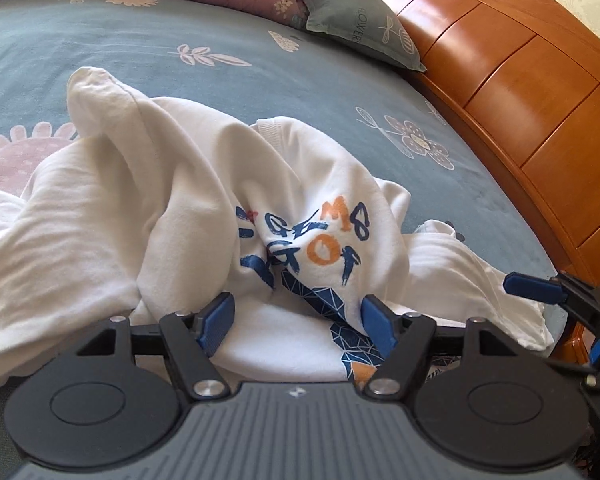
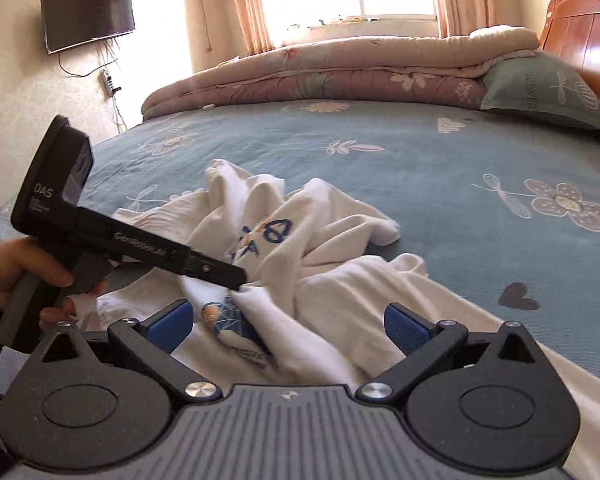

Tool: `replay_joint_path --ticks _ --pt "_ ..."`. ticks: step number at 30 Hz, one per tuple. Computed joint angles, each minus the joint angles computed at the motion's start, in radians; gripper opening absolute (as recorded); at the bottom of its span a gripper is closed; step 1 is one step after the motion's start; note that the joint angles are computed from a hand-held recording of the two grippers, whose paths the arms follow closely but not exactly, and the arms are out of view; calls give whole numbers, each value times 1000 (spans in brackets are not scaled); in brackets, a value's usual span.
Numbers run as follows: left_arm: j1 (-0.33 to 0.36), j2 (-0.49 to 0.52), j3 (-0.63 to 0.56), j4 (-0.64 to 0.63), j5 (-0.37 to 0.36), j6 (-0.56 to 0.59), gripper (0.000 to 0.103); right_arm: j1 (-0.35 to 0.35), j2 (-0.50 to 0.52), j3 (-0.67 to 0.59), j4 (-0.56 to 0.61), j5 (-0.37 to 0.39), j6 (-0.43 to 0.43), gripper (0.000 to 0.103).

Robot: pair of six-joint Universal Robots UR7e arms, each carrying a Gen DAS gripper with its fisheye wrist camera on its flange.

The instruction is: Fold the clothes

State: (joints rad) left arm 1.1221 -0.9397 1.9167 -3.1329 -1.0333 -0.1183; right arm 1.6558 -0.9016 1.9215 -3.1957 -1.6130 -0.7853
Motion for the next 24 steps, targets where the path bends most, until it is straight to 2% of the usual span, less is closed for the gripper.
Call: replay_joint_path --ticks 4,7,11,17,19,21,24 --pt "-4 5 4 -17 12 19 71 -21 15 -77 73 52 70 99" --pt "3 -2 8 -25 -9 13 71 -25 57 -156 138 83 102 89" --pt "6 -28 25 -31 -35 -7 71 -17 137 -278 219 79 118 76" --pt "-33 -86 86 -114 23 66 71 -19 237 -430 330 21 139 58" --pt "-37 -100 98 -125 33 68 71 -26 252 -452 347 36 155 50" --pt "-37 -110 107 -130 38 64 71 -31 258 -461 349 65 178 8" --pt "-32 -113 104 -122 33 65 71 -25 256 -456 270 72 193 9"
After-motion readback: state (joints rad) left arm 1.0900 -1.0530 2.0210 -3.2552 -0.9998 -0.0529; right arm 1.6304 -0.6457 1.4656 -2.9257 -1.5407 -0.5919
